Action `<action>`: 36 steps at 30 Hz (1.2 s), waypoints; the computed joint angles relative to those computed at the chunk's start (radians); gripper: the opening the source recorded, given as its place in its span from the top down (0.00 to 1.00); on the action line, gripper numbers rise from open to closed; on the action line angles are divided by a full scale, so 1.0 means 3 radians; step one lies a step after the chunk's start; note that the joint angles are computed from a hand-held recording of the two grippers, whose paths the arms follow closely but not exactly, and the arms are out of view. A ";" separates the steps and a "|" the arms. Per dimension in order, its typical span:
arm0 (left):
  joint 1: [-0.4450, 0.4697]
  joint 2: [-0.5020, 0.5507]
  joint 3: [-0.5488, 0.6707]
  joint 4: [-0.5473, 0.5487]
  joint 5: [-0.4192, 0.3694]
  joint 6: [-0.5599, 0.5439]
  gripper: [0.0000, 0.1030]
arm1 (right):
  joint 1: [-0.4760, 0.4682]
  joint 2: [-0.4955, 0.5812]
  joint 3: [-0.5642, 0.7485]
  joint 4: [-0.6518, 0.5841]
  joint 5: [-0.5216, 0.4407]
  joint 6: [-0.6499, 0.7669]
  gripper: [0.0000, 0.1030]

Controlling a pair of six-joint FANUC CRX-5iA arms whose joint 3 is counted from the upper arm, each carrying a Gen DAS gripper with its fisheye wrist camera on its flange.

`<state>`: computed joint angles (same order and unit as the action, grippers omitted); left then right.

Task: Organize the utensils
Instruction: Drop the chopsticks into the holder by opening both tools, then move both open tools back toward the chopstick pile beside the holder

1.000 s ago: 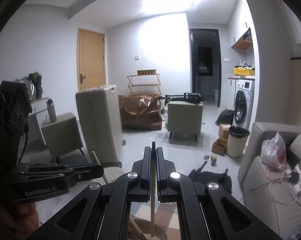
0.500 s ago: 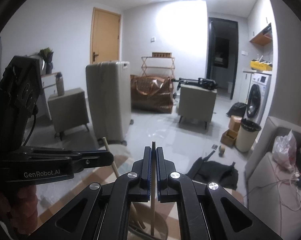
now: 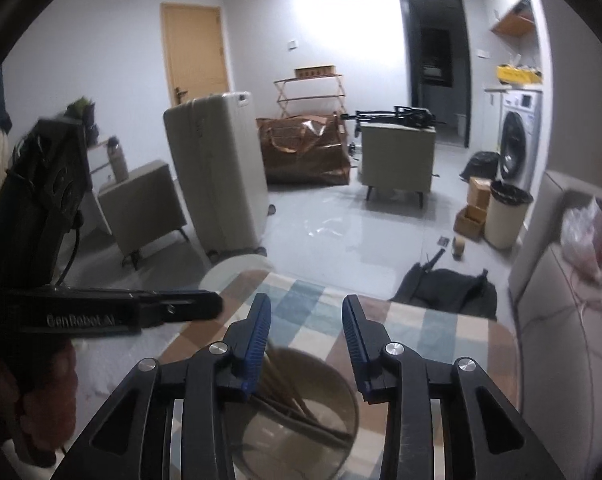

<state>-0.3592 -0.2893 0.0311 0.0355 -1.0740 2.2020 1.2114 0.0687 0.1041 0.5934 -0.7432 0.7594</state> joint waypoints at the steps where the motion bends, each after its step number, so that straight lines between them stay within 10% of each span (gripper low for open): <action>1: -0.0035 -0.0018 0.0048 -0.0102 -0.0068 0.0093 0.66 | 0.0005 -0.0032 -0.0038 0.0034 -0.0022 -0.0067 0.62; 9: -0.0689 -0.0014 0.0582 -0.1175 -0.0861 0.0832 0.30 | 0.0143 -0.0510 -0.0619 0.0639 0.0035 -0.1228 0.36; 22: -0.1894 0.0267 0.1363 -0.2519 -0.1813 0.1265 0.14 | 0.0579 -0.0916 -0.0827 0.1315 -0.0225 -0.1846 0.07; 36: -0.2477 0.0278 0.1068 -0.2929 -0.1992 0.1565 0.07 | 0.1117 -0.1212 -0.1255 0.1591 -0.0861 -0.2421 0.00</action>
<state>-1.1022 -0.2058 0.3516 -0.8431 -1.6715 2.6716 1.5464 -0.2949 -0.2725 1.0706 -1.0014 0.0332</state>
